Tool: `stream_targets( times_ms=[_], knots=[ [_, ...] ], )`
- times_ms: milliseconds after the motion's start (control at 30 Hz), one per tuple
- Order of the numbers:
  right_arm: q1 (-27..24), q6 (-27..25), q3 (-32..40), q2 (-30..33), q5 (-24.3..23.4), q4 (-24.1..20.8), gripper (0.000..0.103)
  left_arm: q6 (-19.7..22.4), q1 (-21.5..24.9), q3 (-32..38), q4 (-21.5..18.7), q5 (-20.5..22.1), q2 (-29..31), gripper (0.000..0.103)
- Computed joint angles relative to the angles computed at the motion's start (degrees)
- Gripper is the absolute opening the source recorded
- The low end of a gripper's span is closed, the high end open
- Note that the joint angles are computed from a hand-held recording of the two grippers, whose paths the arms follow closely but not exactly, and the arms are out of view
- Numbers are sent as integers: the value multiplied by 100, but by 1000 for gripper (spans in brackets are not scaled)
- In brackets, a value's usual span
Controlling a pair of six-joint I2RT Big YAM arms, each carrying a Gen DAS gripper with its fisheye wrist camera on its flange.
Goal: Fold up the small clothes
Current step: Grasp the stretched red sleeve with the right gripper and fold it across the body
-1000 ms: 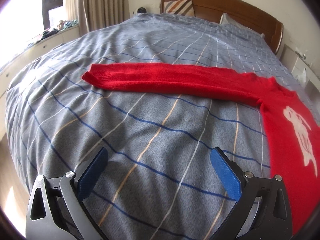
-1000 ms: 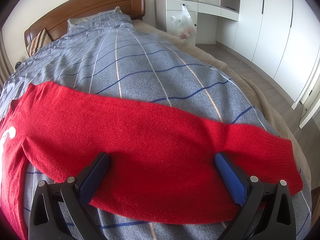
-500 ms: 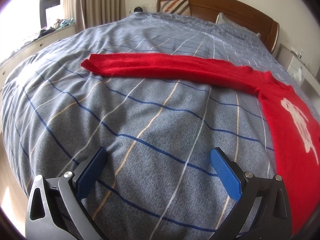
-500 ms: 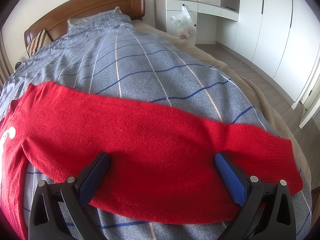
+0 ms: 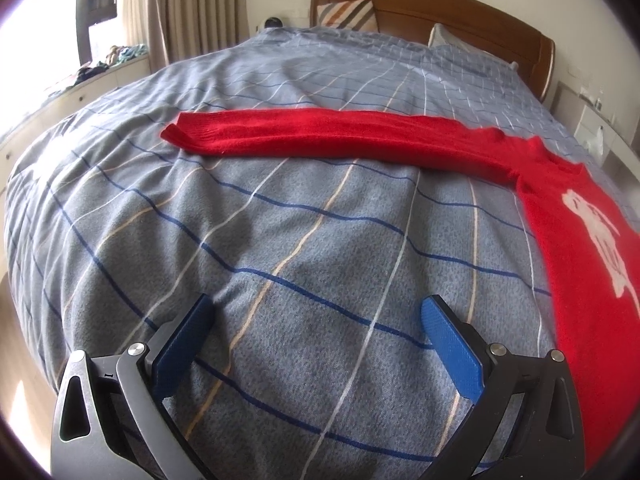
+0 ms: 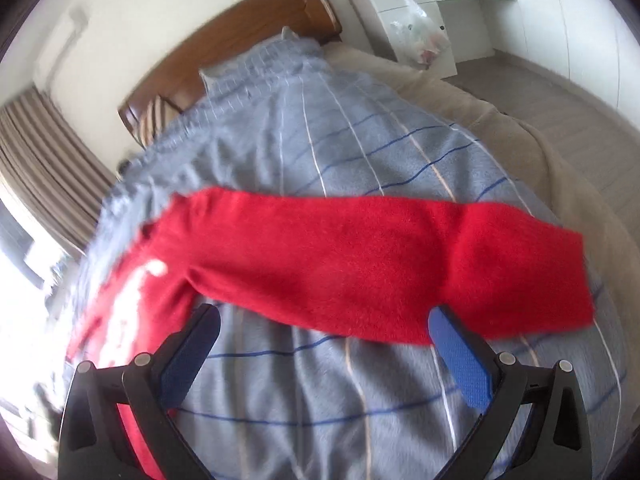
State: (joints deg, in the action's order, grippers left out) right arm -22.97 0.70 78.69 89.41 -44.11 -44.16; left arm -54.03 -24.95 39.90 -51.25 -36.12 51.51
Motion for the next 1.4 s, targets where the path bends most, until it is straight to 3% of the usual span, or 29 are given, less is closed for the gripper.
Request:
stream_targets(
  times_ms=[67, 167, 267, 333, 400, 467, 533, 633, 700, 833, 933, 1100, 1167, 1300, 1333, 1367, 1400],
  knots=[
    [-459, 1271, -182, -69, -668, 454, 103, -2, -2, 7, 15, -30, 29, 103],
    [-767, 2505, -88, 265, -1096, 505, 99, 22, -7, 26, 14, -81, 96, 103],
    [-828, 3134, -97, 452, -663, 599, 77, 32, -15, 37, 8, -98, 121, 103],
    [-851, 3664, -178, 566, -680, 1032, 73, 17, -22, 39, 7, -102, 129, 103],
    [-786, 3676, -42, 717, -635, 1138, 70, 22, -25, 41, -4, -116, 133, 103],
    [-732, 3695, 46, 792, -296, 1231, 61, 23, -32, 47, -33, -141, 144, 103],
    [-734, 4007, 46, 894, -140, 1391, 54, 0, -61, 53, -74, -179, 159, 103],
    [-757, 4312, 66, 1027, -30, 1512, 34, -20, -78, 47, -86, -194, 162, 103],
    [-744, 4083, 233, 1120, 35, 1182, 7, -11, -73, 48, -84, -190, 162, 103],
    [-548, 3550, 226, 700, 335, 1245, 5, -14, -69, 43, -75, -178, 156, 103],
    [-61, 3130, 364, 267, 305, 1291, 5, -9, -64, 39, -76, -176, 155, 103],
    [1463, 2663, 892, -148, 202, 1269, 5, 9, -17, -1, -44, -96, 89, 103],
    [2168, 2607, 1141, -72, 219, 1193, 5, 44, 21, -39, 4, -52, 40, 103],
    [3378, 2449, 1257, 213, 713, 1165, 8, 94, 40, -49, 53, -55, 44, 103],
    [3612, 2366, 1348, 406, 653, 985, 9, 89, 31, -57, 52, -67, 41, 103],
    [3792, 2266, 1370, 588, 504, 752, 32, 87, 29, -51, 57, -73, 58, 103],
    [3944, 2203, 1105, 629, 403, 691, 70, 87, 29, -51, 57, -73, 58, 103]
  ],
)
